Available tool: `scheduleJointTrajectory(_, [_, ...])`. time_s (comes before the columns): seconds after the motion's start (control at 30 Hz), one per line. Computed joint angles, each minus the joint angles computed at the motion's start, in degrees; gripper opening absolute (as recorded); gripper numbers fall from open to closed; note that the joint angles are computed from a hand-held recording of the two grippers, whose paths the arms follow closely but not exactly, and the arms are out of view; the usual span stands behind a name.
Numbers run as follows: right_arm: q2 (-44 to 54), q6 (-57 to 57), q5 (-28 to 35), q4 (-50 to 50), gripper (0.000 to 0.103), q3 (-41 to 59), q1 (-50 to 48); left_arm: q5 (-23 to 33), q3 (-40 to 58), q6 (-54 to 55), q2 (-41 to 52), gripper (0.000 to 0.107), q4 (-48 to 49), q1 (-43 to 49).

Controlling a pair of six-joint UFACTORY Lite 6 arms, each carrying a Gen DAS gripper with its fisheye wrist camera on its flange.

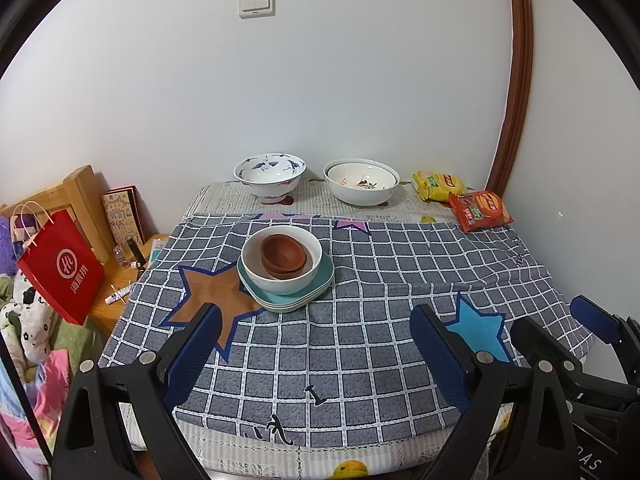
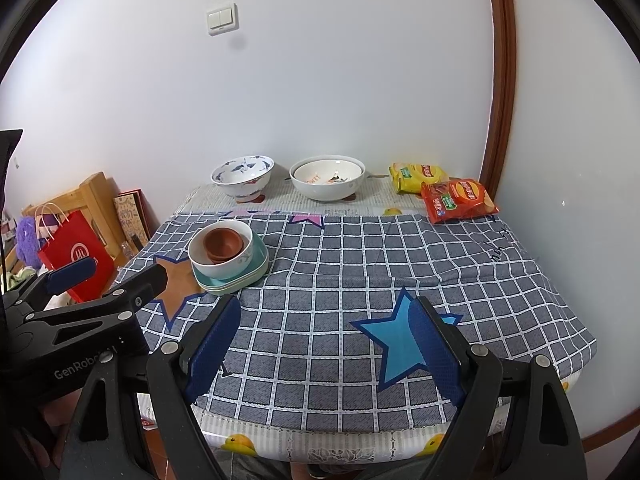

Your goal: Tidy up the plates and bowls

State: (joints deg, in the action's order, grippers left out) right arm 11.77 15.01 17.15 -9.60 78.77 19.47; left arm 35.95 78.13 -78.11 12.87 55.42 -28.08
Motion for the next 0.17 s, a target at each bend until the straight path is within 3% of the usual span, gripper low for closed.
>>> scheduleJointTrajectory(0.17, [0.2, -0.6, -0.1, 0.6, 0.085, 0.1, -0.2, -0.3, 0.4, 0.6, 0.4, 0.095, -0.3, 0.6])
